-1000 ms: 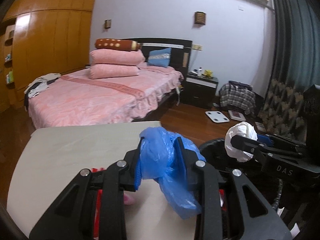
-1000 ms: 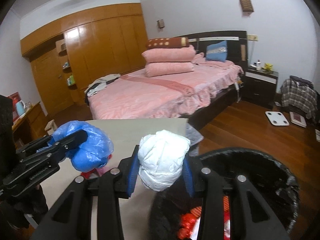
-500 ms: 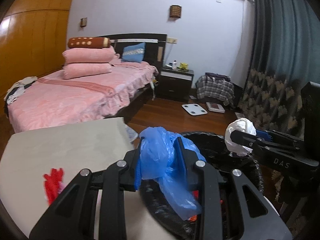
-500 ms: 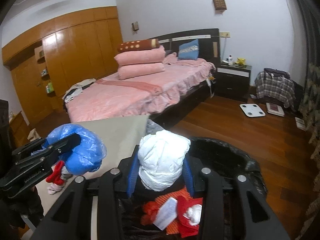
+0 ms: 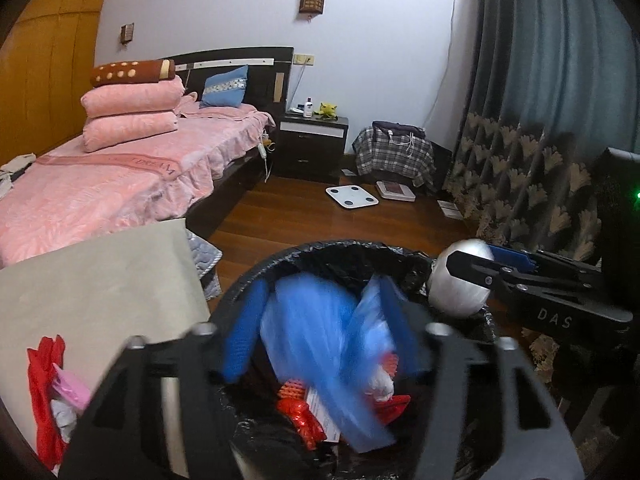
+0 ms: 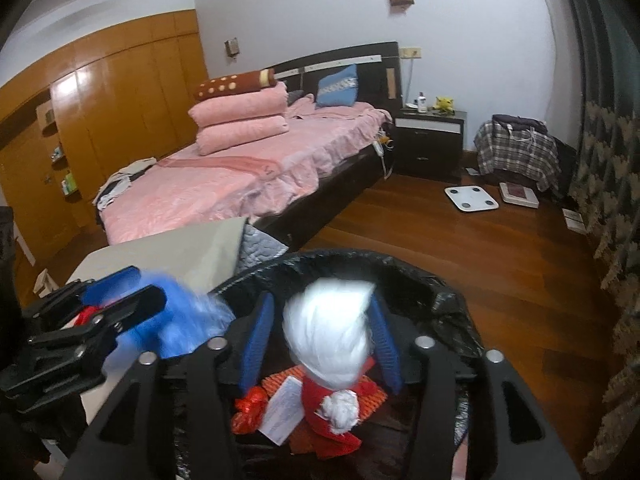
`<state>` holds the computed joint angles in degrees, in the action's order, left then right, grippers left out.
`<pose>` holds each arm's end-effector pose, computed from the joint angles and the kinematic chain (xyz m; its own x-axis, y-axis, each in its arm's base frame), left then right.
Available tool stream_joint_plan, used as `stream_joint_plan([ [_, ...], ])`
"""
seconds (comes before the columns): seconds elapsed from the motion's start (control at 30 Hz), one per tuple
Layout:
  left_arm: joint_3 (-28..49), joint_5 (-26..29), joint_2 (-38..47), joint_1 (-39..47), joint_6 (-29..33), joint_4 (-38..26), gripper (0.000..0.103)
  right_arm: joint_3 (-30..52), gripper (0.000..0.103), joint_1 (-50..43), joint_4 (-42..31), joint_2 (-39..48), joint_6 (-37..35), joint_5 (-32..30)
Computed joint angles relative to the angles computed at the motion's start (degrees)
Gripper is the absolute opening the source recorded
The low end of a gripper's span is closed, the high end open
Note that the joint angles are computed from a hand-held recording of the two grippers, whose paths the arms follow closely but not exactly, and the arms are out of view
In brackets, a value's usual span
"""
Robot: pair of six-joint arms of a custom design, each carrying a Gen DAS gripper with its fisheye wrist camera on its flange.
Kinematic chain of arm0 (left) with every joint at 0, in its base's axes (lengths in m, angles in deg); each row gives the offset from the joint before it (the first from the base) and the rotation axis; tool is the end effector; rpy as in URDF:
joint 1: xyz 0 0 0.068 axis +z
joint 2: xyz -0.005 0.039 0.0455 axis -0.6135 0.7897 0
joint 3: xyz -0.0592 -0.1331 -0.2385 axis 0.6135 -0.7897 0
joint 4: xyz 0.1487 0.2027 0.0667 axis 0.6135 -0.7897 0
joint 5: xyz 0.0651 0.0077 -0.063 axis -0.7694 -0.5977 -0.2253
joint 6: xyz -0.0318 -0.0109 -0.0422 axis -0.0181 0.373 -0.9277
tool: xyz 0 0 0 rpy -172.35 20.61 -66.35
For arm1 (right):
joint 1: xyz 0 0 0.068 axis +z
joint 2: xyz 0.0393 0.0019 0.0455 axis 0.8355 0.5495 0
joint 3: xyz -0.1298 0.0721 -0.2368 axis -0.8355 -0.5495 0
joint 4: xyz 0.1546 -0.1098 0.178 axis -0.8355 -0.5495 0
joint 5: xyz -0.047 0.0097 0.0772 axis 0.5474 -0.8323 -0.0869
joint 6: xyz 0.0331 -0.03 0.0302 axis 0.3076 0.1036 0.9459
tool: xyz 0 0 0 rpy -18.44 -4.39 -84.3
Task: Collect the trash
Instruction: 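Move both grippers over the bin and release the blue bag and white ball, then return to the table and grasp the red glove with the left gripper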
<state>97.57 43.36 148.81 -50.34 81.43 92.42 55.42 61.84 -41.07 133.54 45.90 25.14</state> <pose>0.2855 -0.0790 0.1751 -0.4794 0.2518 -0.8407 0.6202 0.7750 -0.1216 0.2394 0.0173 0.1743 -0.5331 0.2390 -0.8116 0.1696 0.9700 0.1743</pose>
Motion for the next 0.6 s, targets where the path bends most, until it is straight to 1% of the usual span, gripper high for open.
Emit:
stream_joint_plan([
  [0.03, -0.2, 0.0, 0.0, 0.0, 0.3, 0.1, 0.065, -0.3, 0.059, -0.4, 0.0, -0.3, -0.1, 0.1],
  [0.1, -0.5, -0.6, -0.2, 0.4, 0.6, 0.1, 0.067, -0.7, 0.064, -1.1, 0.2, -0.7, -0.2, -0.1],
  [0.17, -0.6, -0.9, -0.6, 1.3, 0.8, -0.1, 0.072, -1.0, 0.074, -1.3, 0.2, -1.3, -0.2, 0.6],
  [0.2, -0.5, -1.1, -0.8, 2.1, 0.8, -0.6, 0.073, -1.2, 0.082, -0.9, 0.2, -1.5, -0.1, 1.3],
  [0.23, -0.5, -1.3, -1.1, 2.7, 0.8, -0.8, 0.076, -1.3, 0.087, -0.7, 0.2, -1.9, 0.0, 1.9],
  [0.27, -0.7, -1.6, -1.5, 3.6, 0.9, -0.7, 0.080, -1.3, 0.090, -0.2, -0.1, -2.1, 0.2, 2.6],
  [0.3, -1.0, -2.0, -2.3, 4.9, 1.2, -0.7, 0.082, -1.0, 0.098, 0.3, -0.5, -2.3, 0.5, 3.3],
  [0.37, -1.2, -2.3, -3.3, 6.8, 1.7, -1.1, 0.088, -0.8, 0.097, 1.1, -0.6, -2.3, 0.9, 3.3],
  [0.43, -1.4, -2.2, -4.6, 9.6, 2.5, -1.9, 0.090, -0.1, 0.097, 2.5, -0.9, -1.9, 1.7, 3.3],
  [0.6, -1.2, -1.3, -7.4, 16.3, 4.3, -4.5, 0.091, 2.7, 0.097, 7.4, -0.7, 0.7, 2.8, 4.8],
])
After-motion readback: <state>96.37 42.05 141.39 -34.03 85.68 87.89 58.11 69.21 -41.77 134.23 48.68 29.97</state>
